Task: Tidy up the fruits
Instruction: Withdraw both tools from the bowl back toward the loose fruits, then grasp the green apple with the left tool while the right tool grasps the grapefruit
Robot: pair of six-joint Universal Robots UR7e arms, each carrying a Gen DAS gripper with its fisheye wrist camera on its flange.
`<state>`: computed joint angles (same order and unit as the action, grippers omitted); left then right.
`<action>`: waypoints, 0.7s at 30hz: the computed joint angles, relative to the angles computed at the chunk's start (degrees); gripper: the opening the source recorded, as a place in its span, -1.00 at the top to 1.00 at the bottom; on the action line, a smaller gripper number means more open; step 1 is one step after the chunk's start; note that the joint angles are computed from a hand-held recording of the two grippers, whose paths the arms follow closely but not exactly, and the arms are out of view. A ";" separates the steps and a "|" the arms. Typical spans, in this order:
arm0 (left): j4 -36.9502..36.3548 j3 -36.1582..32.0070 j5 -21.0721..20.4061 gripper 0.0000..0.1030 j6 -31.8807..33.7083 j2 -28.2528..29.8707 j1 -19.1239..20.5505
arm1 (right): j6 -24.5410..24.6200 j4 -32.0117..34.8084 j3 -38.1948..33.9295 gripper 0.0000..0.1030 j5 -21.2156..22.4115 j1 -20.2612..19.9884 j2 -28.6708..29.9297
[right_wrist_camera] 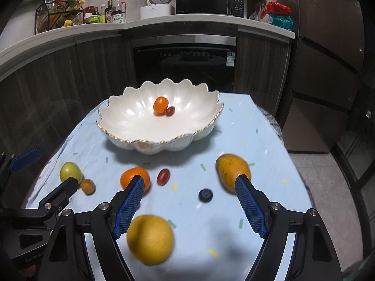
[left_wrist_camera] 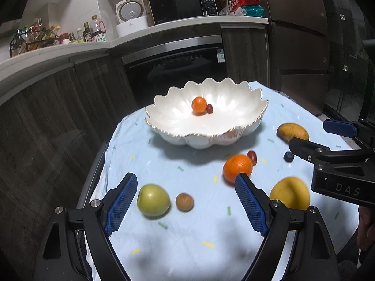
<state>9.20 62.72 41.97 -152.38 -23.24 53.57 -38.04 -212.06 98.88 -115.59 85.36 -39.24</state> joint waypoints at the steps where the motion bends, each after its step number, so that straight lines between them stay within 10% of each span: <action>1: -0.30 0.54 0.08 -0.67 0.20 -0.30 0.21 | 0.36 -0.37 0.12 -0.56 -0.25 0.02 0.27; 21: -3.92 3.24 3.14 -0.60 5.86 -2.61 4.56 | 4.04 -7.24 -0.20 -0.56 -5.37 0.73 5.81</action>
<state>5.28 65.96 45.11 -146.52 -25.85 58.13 -34.00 -219.31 98.68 -120.97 86.08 -33.43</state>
